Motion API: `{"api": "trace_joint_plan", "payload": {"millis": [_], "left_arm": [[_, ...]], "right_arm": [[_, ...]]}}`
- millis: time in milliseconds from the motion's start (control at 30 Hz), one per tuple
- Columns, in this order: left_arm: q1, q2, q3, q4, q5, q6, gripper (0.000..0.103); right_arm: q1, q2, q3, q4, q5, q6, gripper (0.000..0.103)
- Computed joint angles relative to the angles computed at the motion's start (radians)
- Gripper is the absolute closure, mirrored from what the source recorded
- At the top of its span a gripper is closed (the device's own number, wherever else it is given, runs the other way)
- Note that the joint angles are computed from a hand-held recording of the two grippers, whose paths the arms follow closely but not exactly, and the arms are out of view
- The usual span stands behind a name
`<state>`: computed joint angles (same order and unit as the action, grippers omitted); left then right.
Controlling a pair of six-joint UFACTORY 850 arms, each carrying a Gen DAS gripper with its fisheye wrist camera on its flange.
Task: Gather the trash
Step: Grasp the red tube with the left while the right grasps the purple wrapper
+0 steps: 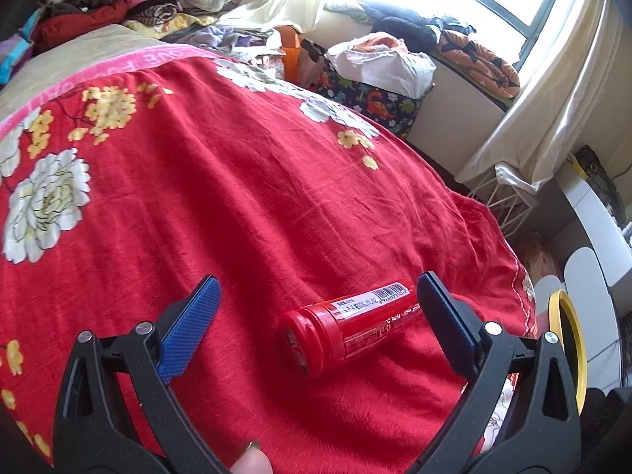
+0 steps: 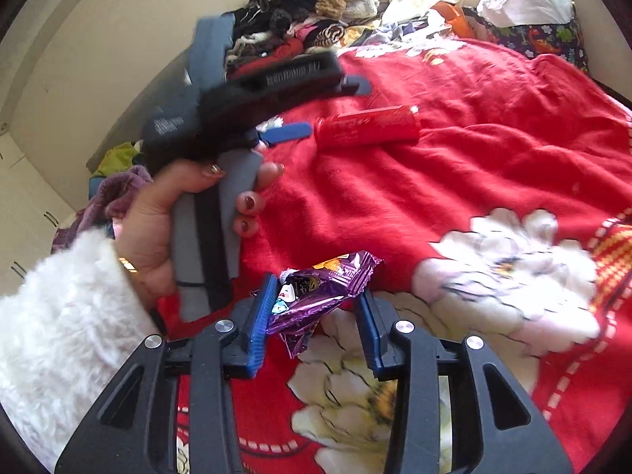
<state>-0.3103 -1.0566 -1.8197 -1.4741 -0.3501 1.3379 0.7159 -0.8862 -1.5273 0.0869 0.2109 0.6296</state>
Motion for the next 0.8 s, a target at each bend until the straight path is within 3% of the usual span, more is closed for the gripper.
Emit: {"api": "trace_joint_plan", "payload": {"millis": [300, 367, 467, 667, 800], "left_arm": [[-0.023, 0.009, 0.036, -0.072, -0.032, 0.152, 0.030], [-0.031, 0.021, 0.055, -0.076, -0.026, 0.182, 0.042], [-0.044, 0.037, 0.080, -0.068, -0.021, 0.199, 0.050], [-0.081, 0.052, 0.109, -0.027, 0.011, 0.220, 0.057], [-0.122, 0.052, 0.109, 0.050, 0.096, 0.160, 0.057]], "right_arm": [[-0.011, 0.129, 0.179, 0.211, 0.088, -0.160, 0.066], [-0.012, 0.159, 0.224, 0.260, 0.114, -0.197, 0.066], [-0.025, 0.190, 0.273, 0.281, 0.146, -0.195, 0.066], [-0.037, 0.244, 0.353, 0.340, 0.195, -0.204, 0.066], [-0.042, 0.290, 0.417, 0.374, 0.232, -0.213, 0.066]]}}
